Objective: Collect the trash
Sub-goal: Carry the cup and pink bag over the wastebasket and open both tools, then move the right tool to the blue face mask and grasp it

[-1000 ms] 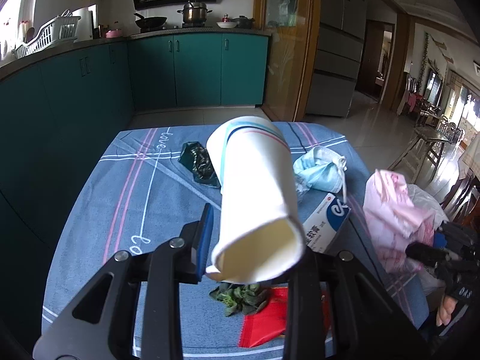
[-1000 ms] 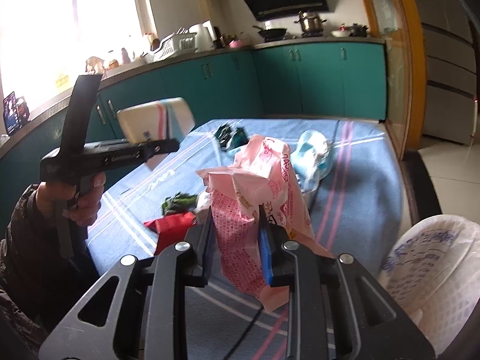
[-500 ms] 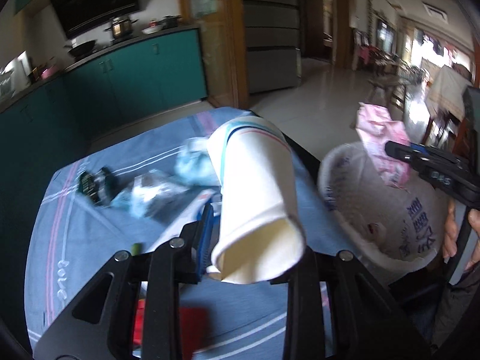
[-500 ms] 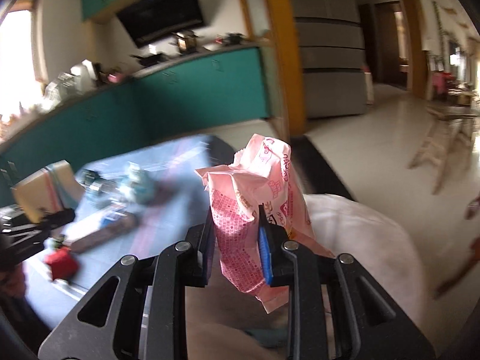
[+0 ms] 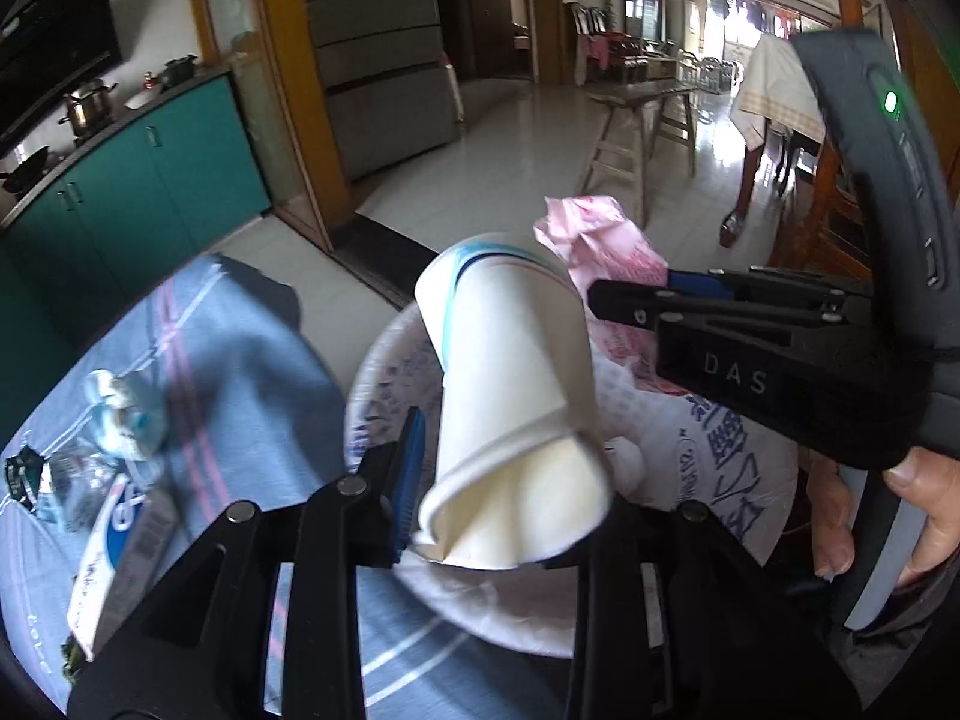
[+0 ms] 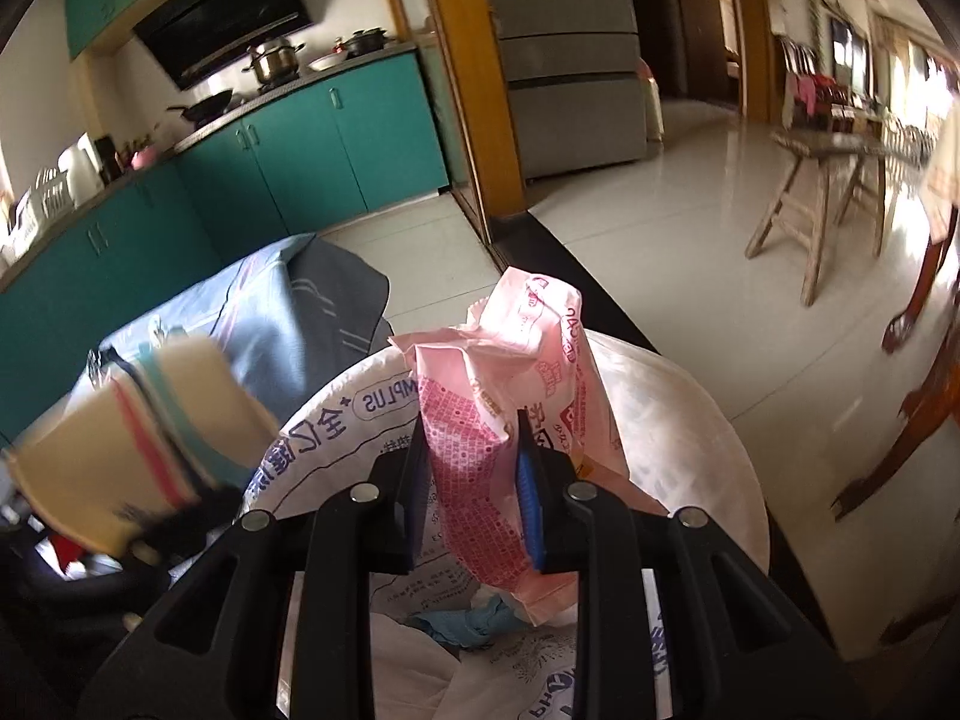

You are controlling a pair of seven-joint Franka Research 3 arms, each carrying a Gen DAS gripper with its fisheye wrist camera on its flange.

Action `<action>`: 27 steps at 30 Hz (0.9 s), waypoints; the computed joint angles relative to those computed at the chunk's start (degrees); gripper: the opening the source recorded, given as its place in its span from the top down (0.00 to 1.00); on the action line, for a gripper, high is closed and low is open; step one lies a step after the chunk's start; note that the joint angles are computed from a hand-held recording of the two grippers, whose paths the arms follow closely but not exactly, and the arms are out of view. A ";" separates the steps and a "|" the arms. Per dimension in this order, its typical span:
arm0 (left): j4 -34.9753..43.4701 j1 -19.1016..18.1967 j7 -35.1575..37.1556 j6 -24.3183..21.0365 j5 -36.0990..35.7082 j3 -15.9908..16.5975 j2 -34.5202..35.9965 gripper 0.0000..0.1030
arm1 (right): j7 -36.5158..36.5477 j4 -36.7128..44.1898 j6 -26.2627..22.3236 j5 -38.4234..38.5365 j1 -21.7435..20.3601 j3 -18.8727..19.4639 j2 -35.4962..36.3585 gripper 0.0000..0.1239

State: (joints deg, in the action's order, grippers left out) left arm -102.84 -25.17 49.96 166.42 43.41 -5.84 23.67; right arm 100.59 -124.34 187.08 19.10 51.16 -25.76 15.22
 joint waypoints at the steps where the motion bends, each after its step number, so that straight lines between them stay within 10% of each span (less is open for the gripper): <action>1: 1.33 0.22 1.22 -0.72 -1.04 -0.90 1.25 0.69 | -0.17 -0.02 0.34 0.19 -2.54 2.53 -0.35 0.78; 10: 3.79 -2.56 -1.09 -1.74 -0.66 1.48 3.80 0.52 | -2.31 -2.64 3.88 5.19 -16.70 16.91 -3.20 0.62; 18: -1.56 -3.68 -9.16 -4.16 11.45 4.56 -2.59 0.27 | -5.42 -1.40 4.67 9.12 -18.59 19.79 -2.40 0.51; 21: -4.66 -3.44 -15.27 -5.35 20.70 6.25 -6.86 0.22 | -5.51 -0.93 9.17 6.24 -24.75 27.42 -1.46 0.47; 27: -9.87 -0.02 -32.03 -8.56 35.48 7.85 -14.46 0.19 | -15.31 1.74 23.54 10.03 -20.73 29.65 1.70 0.20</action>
